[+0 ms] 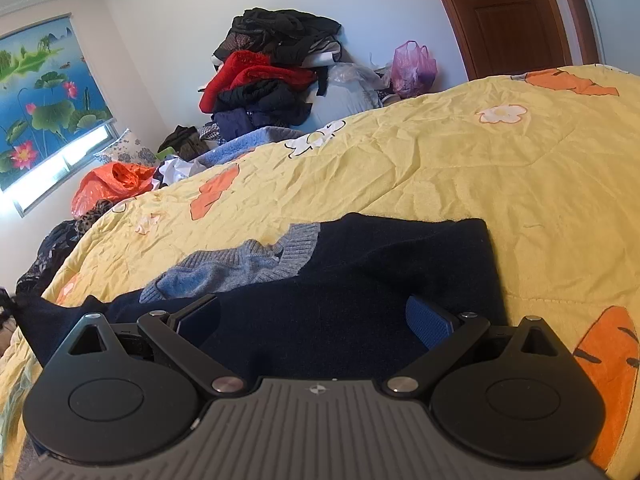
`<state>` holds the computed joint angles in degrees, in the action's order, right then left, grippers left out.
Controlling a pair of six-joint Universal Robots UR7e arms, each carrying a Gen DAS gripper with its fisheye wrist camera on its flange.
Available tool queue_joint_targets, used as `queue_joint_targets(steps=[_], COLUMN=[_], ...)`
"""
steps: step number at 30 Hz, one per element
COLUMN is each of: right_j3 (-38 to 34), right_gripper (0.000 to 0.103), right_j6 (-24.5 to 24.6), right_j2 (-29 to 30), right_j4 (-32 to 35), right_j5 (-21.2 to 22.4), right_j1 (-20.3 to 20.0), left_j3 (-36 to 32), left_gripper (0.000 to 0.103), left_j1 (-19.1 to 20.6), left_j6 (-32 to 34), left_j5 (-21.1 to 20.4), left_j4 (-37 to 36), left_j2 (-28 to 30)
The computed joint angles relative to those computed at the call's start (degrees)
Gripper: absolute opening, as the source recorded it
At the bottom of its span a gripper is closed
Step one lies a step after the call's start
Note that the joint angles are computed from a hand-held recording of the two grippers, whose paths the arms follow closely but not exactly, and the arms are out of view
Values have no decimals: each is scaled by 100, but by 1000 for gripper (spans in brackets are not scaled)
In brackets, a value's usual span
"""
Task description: Fold small clothes
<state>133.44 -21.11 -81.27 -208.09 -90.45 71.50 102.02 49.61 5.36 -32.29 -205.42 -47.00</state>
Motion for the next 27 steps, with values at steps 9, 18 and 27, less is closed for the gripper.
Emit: queue_joint_targets(steps=[9,18,27], right_j3=[43,70,-225], right_gripper=[99,99,97], right_j6=[111,169,550], right_j2=[-80,-139,-152], right_j4=[47,92,760], right_j5=[247,401,-552], right_j1=[-117,-200,489], left_j3=[699,1164,1416], left_gripper=[7,7,7], left_j1=[-1226,-1289,-1369], left_j6=[1378,445,294], left_j5=[-1365,-1427,-1530], left_j4=[-133,414,-337], left_j2=[906,1259,1245])
